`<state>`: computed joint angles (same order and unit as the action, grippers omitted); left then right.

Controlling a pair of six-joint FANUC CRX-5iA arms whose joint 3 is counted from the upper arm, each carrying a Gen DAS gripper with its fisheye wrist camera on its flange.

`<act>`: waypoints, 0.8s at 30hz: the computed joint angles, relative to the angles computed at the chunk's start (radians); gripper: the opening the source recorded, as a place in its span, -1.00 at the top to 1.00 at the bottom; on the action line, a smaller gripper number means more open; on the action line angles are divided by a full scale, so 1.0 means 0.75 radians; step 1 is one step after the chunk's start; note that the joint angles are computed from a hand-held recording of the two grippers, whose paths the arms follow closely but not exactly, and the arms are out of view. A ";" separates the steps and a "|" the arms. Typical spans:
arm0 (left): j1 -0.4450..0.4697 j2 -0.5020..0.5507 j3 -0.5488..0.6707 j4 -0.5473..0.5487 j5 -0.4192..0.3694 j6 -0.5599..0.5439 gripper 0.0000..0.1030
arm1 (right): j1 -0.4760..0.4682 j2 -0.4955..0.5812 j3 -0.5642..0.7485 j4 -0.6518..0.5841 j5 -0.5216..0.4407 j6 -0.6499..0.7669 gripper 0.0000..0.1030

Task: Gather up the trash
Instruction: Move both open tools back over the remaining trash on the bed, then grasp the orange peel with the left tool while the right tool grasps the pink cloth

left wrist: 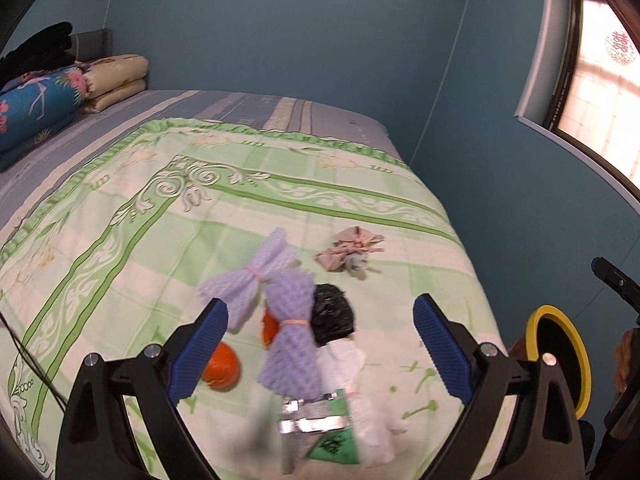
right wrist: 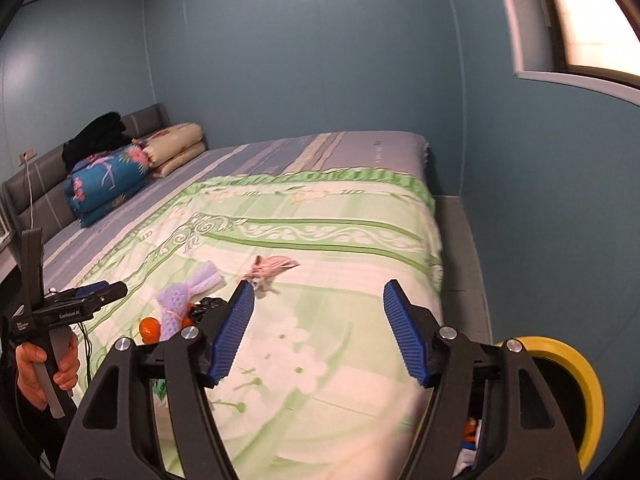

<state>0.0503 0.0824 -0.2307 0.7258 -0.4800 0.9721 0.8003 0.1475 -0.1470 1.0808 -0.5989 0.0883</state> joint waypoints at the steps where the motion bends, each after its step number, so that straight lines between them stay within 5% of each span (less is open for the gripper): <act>1: 0.008 -0.002 -0.010 0.005 0.003 -0.006 -0.75 | 0.000 0.028 0.031 -0.020 0.006 0.025 -0.24; 14: 0.123 0.076 -0.050 -0.003 -0.020 -0.028 -0.75 | 0.001 0.497 0.637 -0.460 -0.062 0.521 -0.24; 24: 0.128 0.124 -0.112 0.052 0.070 -0.001 -0.75 | -0.023 0.846 1.088 -0.575 -0.192 0.724 -0.24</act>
